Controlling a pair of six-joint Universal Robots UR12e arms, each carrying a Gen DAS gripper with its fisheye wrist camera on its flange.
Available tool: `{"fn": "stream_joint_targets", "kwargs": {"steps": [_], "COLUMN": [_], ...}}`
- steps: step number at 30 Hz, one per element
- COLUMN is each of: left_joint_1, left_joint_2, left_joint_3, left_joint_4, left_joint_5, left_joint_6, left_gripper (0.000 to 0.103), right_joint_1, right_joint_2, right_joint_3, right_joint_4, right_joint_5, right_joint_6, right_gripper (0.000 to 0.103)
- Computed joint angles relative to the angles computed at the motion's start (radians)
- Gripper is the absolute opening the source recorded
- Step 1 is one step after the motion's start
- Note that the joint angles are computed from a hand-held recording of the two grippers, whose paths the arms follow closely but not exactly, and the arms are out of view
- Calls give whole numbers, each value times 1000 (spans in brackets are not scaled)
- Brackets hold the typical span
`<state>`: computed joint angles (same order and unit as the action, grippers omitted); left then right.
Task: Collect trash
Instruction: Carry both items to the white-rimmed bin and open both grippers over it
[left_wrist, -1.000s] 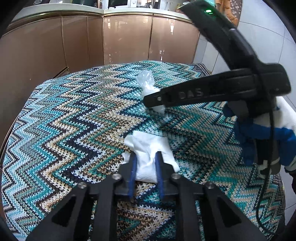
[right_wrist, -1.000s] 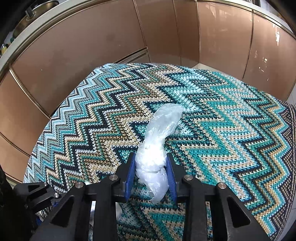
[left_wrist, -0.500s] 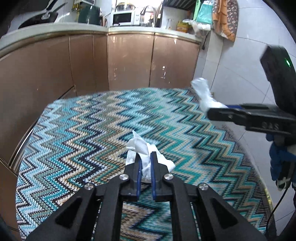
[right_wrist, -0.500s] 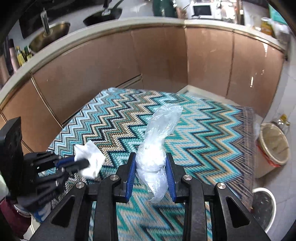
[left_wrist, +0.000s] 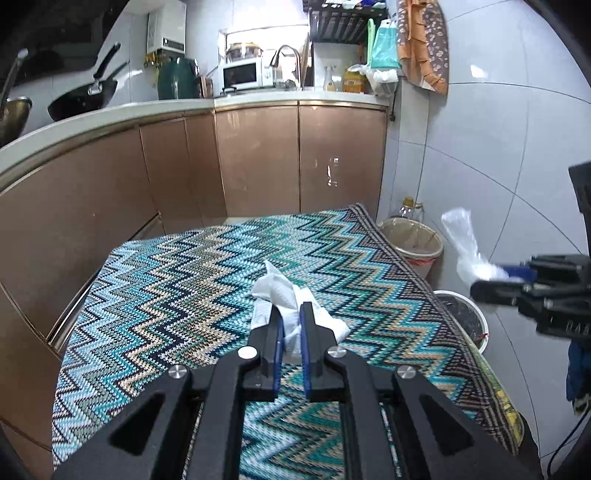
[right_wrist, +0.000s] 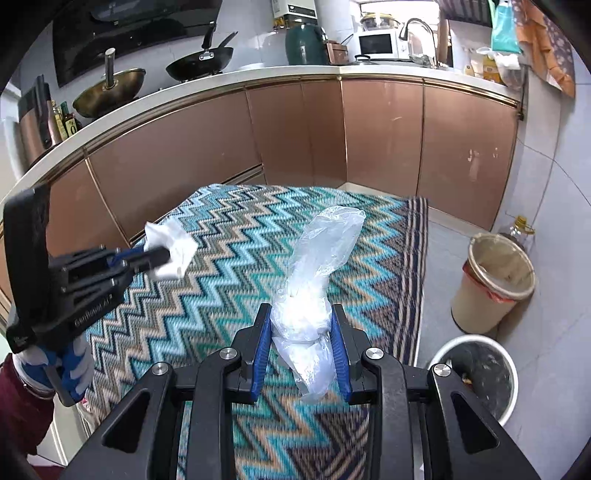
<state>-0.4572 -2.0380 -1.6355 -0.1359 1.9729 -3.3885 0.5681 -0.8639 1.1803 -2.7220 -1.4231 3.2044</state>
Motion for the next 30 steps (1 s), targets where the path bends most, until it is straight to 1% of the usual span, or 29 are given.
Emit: {"fn": "stream_joint_targets", "kwargs": {"steps": [5, 9, 14, 18, 22, 25, 30], "left_joint_1": [-45, -68, -90, -104, -113, -117, -120], "left_joint_2": [3, 9, 14, 5, -18, -44, -99], "left_joint_3": [2, -2, -6, 12, 52, 99, 191], "left_joint_4": [3, 14, 41, 48, 40, 24, -15], "left_joint_5": [78, 120, 149, 162, 150, 125, 57], "left_joint_6": [15, 34, 56, 86, 121, 152, 210], "left_gripper": [7, 7, 7, 7, 7, 7, 7], "right_joint_1": [-4, -4, -2, -6, -17, -32, -58], "right_joint_2": [-49, -81, -108, -126, -138, -145, -150], "right_joint_3": [91, 144, 182, 212, 237, 255, 274], "right_joint_4": [-50, -88, -127, -159, -185, -202, -219], "right_joint_5": [1, -4, -14, -22, -38, -54, -95], "right_joint_6": [21, 30, 26, 33, 48, 66, 102], "right_gripper": [31, 31, 31, 31, 31, 31, 31]}}
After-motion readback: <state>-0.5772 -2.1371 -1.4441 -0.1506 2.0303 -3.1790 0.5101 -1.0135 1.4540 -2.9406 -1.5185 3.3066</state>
